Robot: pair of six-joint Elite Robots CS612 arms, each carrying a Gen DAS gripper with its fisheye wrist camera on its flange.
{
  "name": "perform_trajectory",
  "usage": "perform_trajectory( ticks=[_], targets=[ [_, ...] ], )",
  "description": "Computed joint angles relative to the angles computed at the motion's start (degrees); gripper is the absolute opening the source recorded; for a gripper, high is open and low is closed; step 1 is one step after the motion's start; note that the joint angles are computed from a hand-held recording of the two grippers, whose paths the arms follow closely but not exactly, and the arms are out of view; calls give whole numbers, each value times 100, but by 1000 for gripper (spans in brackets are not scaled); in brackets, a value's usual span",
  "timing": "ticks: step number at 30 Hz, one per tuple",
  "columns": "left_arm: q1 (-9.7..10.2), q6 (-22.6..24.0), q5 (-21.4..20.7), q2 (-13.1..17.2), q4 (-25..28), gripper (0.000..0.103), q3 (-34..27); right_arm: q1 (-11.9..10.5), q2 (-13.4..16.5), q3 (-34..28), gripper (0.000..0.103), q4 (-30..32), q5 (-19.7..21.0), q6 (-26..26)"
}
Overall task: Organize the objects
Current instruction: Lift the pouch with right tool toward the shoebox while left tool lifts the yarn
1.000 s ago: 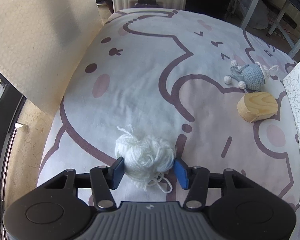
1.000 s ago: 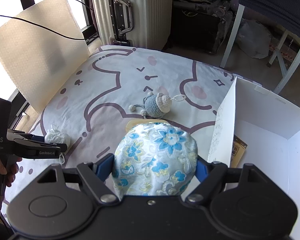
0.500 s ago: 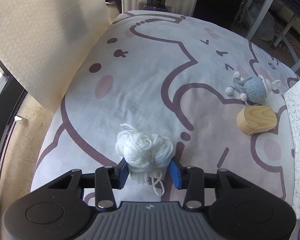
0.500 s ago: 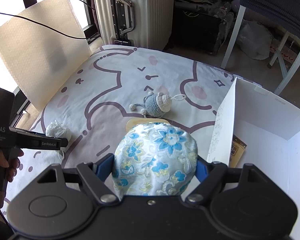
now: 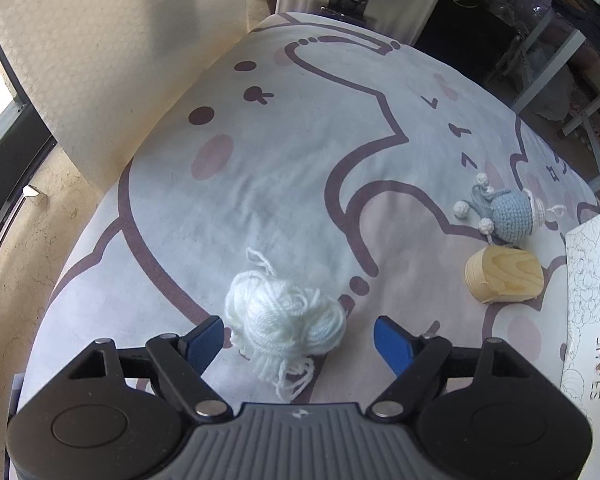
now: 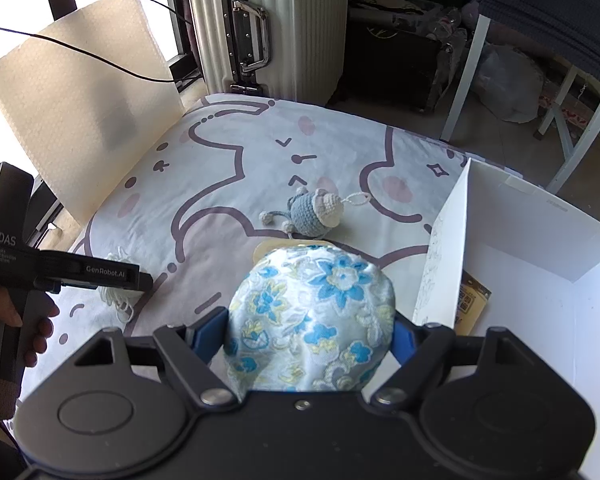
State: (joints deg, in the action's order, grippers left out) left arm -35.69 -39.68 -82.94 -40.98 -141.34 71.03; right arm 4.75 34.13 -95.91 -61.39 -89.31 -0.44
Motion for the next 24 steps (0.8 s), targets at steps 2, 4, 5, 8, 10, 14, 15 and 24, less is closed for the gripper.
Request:
perform_trajectory(
  ticks=[2, 4, 5, 8, 10, 14, 15, 24],
  targets=[
    [-15, 64, 78, 38, 127, 70, -82, -2, -1, 4, 82, 11, 5, -9],
    [-23, 78, 145, 68, 259, 64, -140, -2, 0, 10, 82, 23, 2, -22],
    [-23, 59, 167, 78, 311, 61, -160, -3, -1, 14, 82, 28, -1, -25],
    [1, -76, 134, 90, 300, 60, -157, -10, -5, 31, 82, 35, -7, -36],
    [-1, -71, 149, 93, 258, 58, -144, -10, -4, 38, 82, 33, -3, -51],
    [-34, 52, 244, 73, 256, 55, -138, -7, -2, 44, 82, 34, 20, -123],
    [-41, 92, 268, 57, 236, 54, -128, -5, -4, 43, 82, 25, 19, -150],
    [-207, 1081, 825, -236, -370, 54, 105, -53, -9, -56, 82, -194, 46, -163]
  ],
)
